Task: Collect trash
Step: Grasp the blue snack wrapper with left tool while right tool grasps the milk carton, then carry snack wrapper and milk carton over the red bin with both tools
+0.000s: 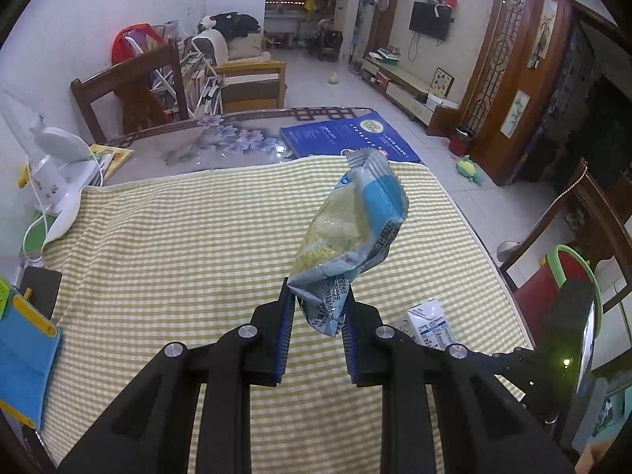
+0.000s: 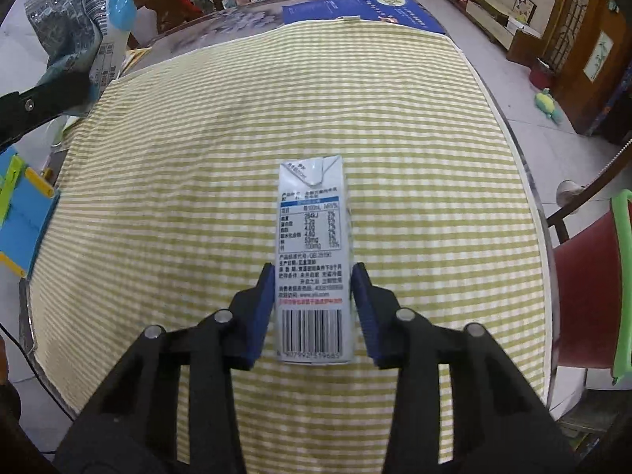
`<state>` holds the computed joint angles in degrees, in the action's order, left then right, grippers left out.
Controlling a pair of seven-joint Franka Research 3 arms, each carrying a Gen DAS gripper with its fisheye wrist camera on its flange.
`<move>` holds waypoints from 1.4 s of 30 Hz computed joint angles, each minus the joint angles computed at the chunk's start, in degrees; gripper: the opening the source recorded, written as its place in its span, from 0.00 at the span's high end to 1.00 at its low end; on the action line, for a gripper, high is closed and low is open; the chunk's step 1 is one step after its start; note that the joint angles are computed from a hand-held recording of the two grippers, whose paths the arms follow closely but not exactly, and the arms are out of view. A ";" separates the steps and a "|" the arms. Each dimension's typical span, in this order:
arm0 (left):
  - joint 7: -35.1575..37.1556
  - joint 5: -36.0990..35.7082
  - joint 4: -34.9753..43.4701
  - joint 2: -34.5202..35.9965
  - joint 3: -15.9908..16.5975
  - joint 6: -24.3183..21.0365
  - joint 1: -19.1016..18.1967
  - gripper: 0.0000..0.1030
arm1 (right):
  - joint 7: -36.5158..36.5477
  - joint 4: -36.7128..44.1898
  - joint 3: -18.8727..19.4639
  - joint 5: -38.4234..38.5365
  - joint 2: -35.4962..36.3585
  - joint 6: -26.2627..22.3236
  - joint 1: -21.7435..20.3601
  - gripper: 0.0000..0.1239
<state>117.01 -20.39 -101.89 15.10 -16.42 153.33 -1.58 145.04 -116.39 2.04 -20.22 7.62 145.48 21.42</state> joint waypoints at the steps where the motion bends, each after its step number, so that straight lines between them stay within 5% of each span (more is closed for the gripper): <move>1: 0.14 -0.25 -0.41 -0.38 -0.06 0.23 0.13 0.80 | 0.47 -0.15 -0.14 -0.62 -0.34 0.38 0.06 0.69; 23: 0.98 -2.30 -4.90 -5.22 -0.14 1.75 -4.23 0.80 | 17.00 -12.65 6.61 -17.34 -18.26 6.30 -8.48 0.69; 42: -11.72 7.01 -6.04 -5.88 -1.88 3.99 -12.78 0.80 | 5.53 -29.25 8.72 -7.46 -36.34 10.11 -20.32 0.69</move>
<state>105.29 -13.38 -107.93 9.22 -18.31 157.32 -14.36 150.57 -145.63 10.77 -27.68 -28.72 155.59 1.10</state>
